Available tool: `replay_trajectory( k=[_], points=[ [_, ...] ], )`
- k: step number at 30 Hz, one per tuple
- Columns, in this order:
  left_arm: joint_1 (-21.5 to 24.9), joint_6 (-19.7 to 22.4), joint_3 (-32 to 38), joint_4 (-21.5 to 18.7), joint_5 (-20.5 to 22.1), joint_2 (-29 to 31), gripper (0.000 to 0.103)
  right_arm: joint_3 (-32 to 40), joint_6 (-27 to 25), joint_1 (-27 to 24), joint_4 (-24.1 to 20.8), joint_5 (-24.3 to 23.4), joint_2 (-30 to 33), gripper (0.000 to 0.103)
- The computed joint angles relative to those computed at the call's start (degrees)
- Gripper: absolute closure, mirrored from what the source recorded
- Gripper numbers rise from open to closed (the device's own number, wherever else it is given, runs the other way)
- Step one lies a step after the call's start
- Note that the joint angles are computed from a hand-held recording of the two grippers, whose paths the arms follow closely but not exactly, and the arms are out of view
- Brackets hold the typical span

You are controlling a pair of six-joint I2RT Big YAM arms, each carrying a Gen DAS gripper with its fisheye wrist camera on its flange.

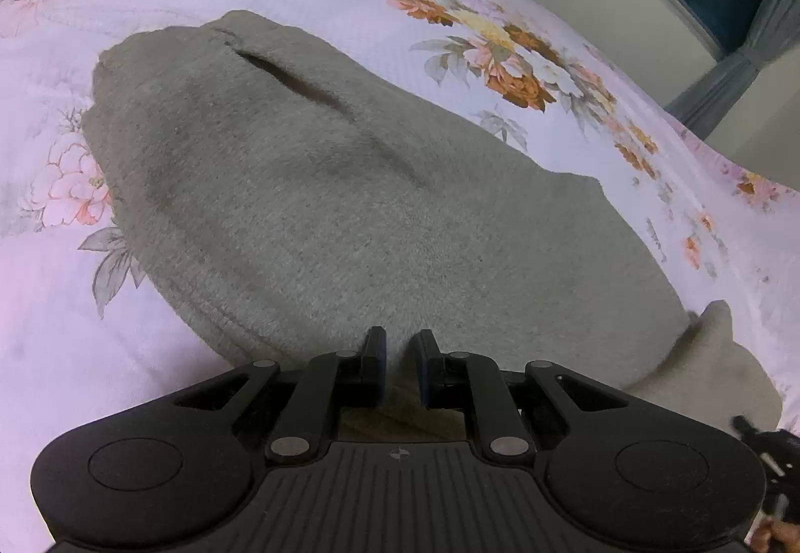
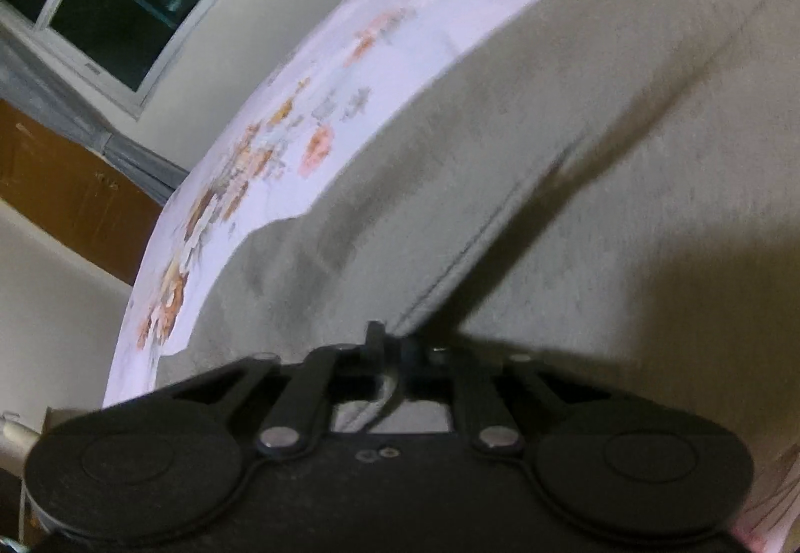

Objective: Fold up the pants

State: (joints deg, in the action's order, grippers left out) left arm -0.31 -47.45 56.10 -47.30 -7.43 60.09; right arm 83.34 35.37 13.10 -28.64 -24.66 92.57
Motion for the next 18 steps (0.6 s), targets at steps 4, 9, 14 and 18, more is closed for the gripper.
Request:
replay_trajectory(
  k=[4,9,14,18],
  points=[
    [-0.16,1.47,0.26,-0.2,-0.48,0.19,0.09,-4.15,-3.83,-0.85,4.28,-0.37,-6.58,0.098],
    [-0.53,2.89,-0.26,0.28,-1.13,-0.32,0.09,-9.98,-10.95,-1.75,1.13,-0.86,-14.68,0.098],
    [-1.32,3.91,0.2,-0.16,-2.61,0.12,0.09,-8.85,-14.28,-0.51,-7.74,3.99,-9.96,0.097],
    [-2.6,3.55,1.9,-2.15,-4.76,0.63,0.09,-8.6,-12.88,-1.9,-7.14,1.16,-9.62,0.081]
  ],
)
